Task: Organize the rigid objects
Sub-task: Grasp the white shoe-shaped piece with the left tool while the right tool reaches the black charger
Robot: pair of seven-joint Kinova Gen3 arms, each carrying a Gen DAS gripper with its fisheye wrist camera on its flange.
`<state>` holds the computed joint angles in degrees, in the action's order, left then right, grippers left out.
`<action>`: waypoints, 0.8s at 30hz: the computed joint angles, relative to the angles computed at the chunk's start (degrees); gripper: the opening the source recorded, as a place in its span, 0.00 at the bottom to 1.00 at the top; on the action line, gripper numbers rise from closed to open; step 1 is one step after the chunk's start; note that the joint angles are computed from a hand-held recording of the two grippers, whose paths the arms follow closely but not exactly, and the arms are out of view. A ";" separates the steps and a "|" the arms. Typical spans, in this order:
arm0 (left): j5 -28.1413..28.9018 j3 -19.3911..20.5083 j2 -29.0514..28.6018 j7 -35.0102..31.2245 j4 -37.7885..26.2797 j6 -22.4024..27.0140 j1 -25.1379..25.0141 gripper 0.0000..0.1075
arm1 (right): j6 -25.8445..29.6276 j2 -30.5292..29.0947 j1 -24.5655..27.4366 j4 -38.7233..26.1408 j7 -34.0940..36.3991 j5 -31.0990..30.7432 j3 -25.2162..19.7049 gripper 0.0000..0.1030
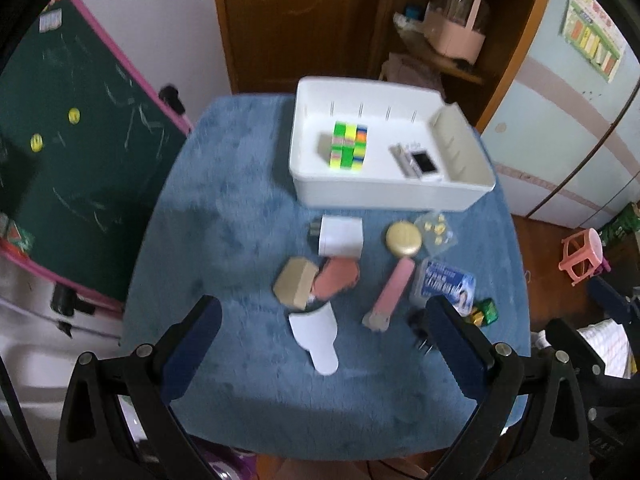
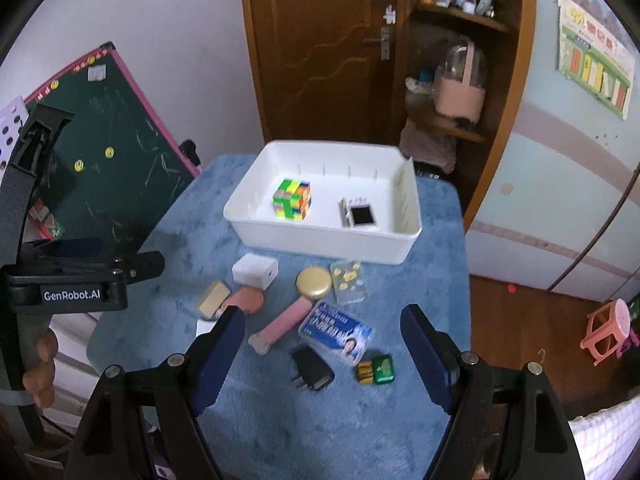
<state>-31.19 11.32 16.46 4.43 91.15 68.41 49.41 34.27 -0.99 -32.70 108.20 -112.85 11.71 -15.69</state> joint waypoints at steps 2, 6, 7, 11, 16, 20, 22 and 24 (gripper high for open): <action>1.15 -0.04 0.91 0.55 1.02 -1.18 -0.35 0.94 | 0.30 1.42 -0.17 0.10 0.50 -1.32 0.05 0.78; 2.87 -0.64 1.81 1.40 3.41 -4.22 -1.01 0.94 | 0.25 5.02 -0.87 0.59 1.08 -3.99 0.62 0.78; 3.39 -0.81 2.07 1.67 4.38 -5.50 -1.33 0.94 | 0.11 5.85 -1.11 0.77 1.08 -4.43 0.82 0.78; 5.44 -1.44 2.72 1.87 7.25 -9.62 -2.62 0.94 | -0.26 9.09 -1.93 1.50 0.67 -6.14 1.71 0.78; 6.84 -2.60 4.40 2.90 10.01 -13.78 -3.20 0.94 | -1.14 12.45 -3.13 2.00 -1.26 -6.46 3.04 0.78; 8.79 -3.22 5.94 2.65 12.01 -17.53 -4.10 0.94 | -0.94 15.50 -2.55 1.50 -0.64 -9.17 3.18 0.78; 10.16 -3.52 6.87 2.30 12.97 -19.56 -4.61 0.94 | -0.73 17.01 -2.92 1.04 -0.89 -9.70 3.53 0.78; 11.27 -3.90 7.56 1.74 13.56 -20.95 -4.87 0.94 | -0.48 18.64 -3.67 0.44 -1.69 -9.41 4.14 0.78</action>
<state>-19.92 7.41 24.02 6.17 104.71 47.45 44.55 33.79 17.65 -36.37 108.64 -114.55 2.31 -11.55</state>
